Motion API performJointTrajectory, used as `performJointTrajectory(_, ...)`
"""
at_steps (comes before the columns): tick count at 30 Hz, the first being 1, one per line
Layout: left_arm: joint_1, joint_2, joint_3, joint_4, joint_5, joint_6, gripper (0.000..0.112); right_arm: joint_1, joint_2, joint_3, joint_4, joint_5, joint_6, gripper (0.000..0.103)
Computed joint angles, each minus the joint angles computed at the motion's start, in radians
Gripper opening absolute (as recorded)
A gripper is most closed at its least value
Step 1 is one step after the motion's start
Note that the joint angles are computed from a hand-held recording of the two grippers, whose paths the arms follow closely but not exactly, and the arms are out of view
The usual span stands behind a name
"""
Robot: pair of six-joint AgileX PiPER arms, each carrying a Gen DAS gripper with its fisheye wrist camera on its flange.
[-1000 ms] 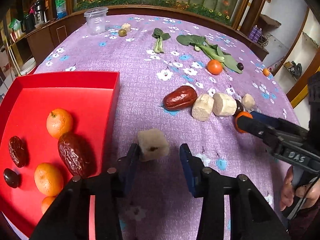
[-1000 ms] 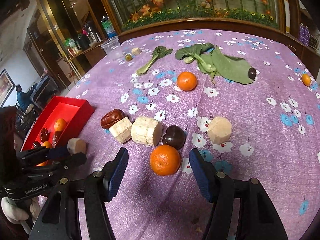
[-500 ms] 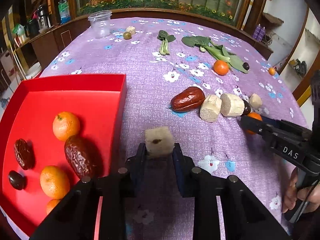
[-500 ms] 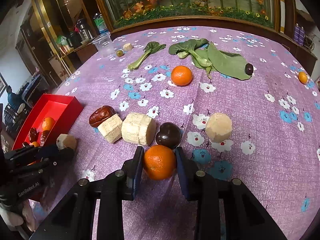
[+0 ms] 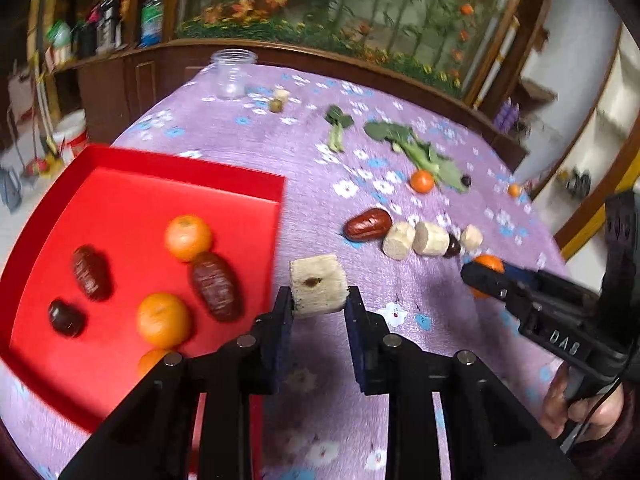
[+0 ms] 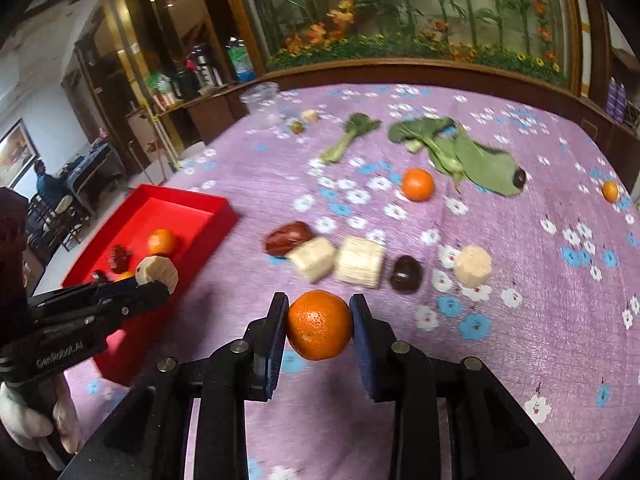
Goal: Organize fruits
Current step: 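Carry yam cube and mandarin into the red tray and open both tools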
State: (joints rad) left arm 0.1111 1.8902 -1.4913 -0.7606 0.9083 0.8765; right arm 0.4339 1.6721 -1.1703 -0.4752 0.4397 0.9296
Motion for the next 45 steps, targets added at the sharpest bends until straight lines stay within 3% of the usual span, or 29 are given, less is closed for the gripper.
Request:
performJointTrajectory(2,0.061,0.02,-0.033,-0.044,0.065,0.001,0.025,0.034,0.009,-0.036,-0.001,0.024,-0.002,0.034)
performJointTrajectory(6,0.166,0.032,-0.064,-0.08,0.086,0.01,0.025,0.078,0.057,-0.127,0.064,0.037,-0.067,0.034)
performJointTrajectory(13,0.252,0.026,-0.054,-0.031,-0.067,0.031,0.025,0.132,0.276,-0.448,0.309,0.111,-0.318,0.035)
performJointTrajectory(20,0.267,0.089,-0.097,0.009,-0.063,0.036,0.025,0.197,0.513,-0.763,0.389,0.255,-0.416,0.035)
performJointTrajectory(24,0.274,0.114,-0.115,0.007,-0.055,0.034,0.025,0.215,0.575,-0.835,0.378,0.304,-0.428,0.035)
performJointTrajectory(31,0.283,0.121,-0.128,0.003,-0.056,0.006,0.028,0.215,0.572,-0.817,0.375,0.283,-0.422,0.036)
performJointTrajectory(33,0.288,0.118,-0.128,-0.001,-0.056,-0.002,0.038,0.213,0.565,-0.8,0.378,0.271,-0.419,0.036)
performJointTrajectory(36,0.293,0.103,-0.116,-0.016,-0.059,0.003,0.042,0.215,0.548,-0.766,0.37,0.249,-0.412,0.038)
performJointTrajectory(45,0.285,0.051,-0.077,-0.026,-0.052,0.024,0.05,0.24,0.446,-0.619,0.283,0.164,-0.326,0.048)
